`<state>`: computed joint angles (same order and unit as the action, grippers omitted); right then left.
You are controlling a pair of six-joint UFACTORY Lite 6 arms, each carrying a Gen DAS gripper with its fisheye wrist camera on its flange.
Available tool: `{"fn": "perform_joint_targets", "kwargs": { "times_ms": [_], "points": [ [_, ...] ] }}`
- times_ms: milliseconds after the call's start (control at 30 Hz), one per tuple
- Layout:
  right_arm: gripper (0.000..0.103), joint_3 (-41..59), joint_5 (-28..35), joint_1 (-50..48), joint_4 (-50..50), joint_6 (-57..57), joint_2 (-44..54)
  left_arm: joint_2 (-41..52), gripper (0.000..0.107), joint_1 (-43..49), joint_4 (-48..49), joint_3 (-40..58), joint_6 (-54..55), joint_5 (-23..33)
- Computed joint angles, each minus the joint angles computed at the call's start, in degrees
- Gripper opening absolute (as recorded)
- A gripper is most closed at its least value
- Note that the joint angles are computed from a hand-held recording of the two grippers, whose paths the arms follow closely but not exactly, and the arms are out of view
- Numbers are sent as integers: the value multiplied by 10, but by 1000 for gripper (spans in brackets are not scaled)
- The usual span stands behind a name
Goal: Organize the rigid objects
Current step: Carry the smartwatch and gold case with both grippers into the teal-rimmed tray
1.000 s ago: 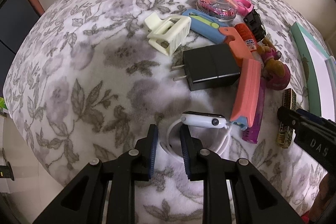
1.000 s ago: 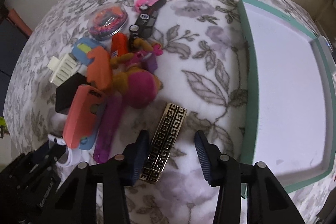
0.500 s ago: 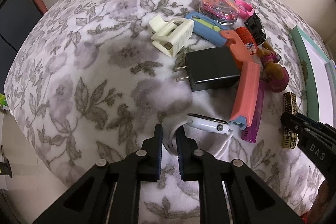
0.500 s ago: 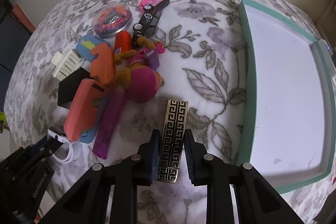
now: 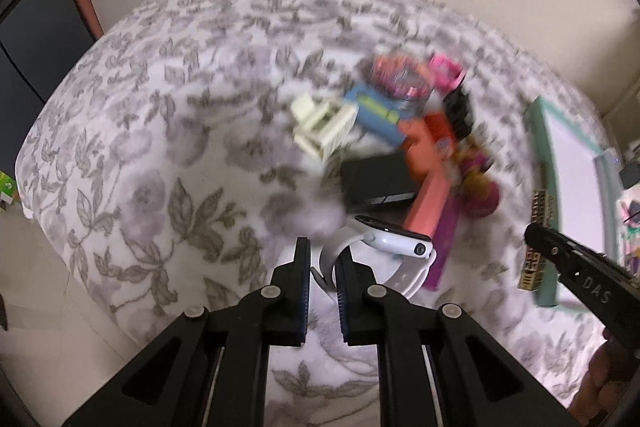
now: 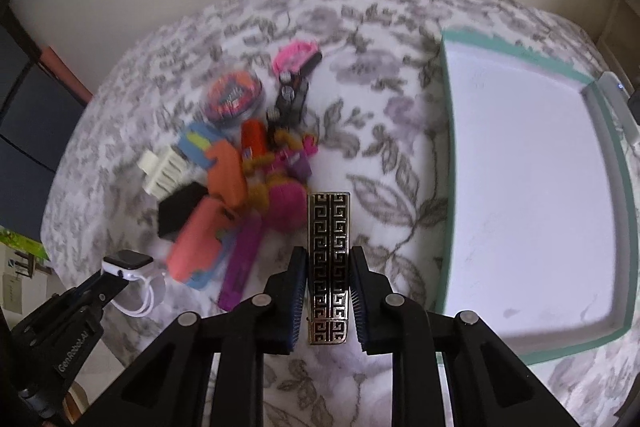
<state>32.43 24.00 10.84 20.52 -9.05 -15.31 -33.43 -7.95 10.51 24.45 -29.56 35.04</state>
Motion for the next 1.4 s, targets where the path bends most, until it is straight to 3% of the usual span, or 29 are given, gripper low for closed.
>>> {"fn": "perform_joint_targets", "kwargs": {
  "times_ms": [167,333,567,867,1200,1400],
  "points": [
    [22,8,25,-51,27,-43,-61,-29,12,-36,8,76,-25,54],
    [22,50,37,-110,31,-60,-78,31,12,-123,54,193,-109,80],
    [22,112,73,-277,99,-167,-59,210,12,-264,135,375,-229,98],
    [23,199,96,-436,160,-270,26,427,12,-338,120,572,-242,99],
    [23,242,45,-481,138,-282,155,684,12,-355,42,800,-177,95],
    [23,259,6,-472,65,-224,232,790,12,-346,-20,862,-138,96]
  ]
}}
